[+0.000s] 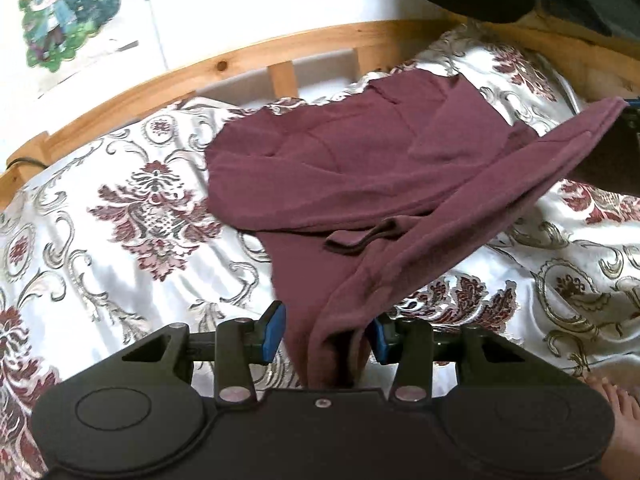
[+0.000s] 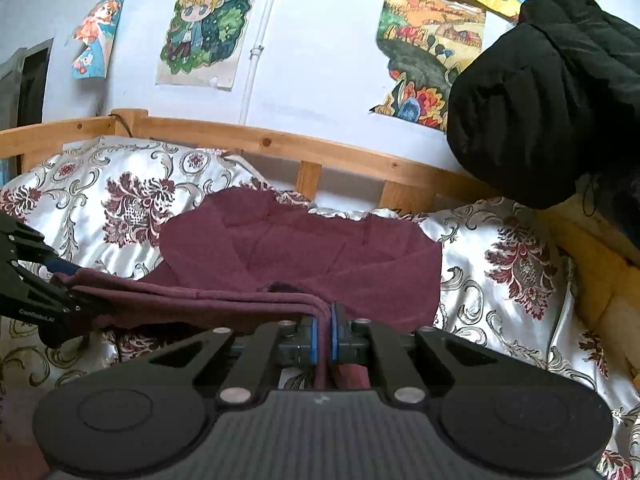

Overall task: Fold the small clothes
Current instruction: 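Grasp the shirt hem with the left gripper while the right gripper grasps the hem, then lift the hem with both grippers and fold it toward the collar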

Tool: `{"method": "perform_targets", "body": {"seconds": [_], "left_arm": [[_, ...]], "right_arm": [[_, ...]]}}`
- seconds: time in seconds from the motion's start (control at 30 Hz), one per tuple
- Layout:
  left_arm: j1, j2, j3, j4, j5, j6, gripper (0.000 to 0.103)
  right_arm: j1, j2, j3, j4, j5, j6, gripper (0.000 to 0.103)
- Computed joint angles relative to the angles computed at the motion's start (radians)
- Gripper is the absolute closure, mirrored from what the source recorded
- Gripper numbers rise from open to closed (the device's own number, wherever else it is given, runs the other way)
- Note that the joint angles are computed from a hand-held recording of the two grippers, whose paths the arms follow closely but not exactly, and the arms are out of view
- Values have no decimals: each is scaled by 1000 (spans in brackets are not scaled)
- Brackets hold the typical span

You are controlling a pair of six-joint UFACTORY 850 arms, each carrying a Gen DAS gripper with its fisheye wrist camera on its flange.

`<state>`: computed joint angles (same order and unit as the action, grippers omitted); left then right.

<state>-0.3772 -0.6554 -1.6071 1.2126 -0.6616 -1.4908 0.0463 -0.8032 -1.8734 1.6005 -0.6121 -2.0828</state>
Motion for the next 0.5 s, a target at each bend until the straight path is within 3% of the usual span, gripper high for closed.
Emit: {"method": "perform_targets", "body": {"seconds": [0.1, 0.23, 0.5], "left_arm": [[-3, 21, 27, 26, 15, -41, 82], [-19, 47, 61, 102, -3, -114, 96], [-47, 156, 188, 300, 1, -360, 98]], "right_arm": [[-2, 11, 16, 6, 0, -11, 96], [-7, 35, 60, 38, 2, -47, 96], [-40, 101, 148, 72, -63, -110, 97]]}}
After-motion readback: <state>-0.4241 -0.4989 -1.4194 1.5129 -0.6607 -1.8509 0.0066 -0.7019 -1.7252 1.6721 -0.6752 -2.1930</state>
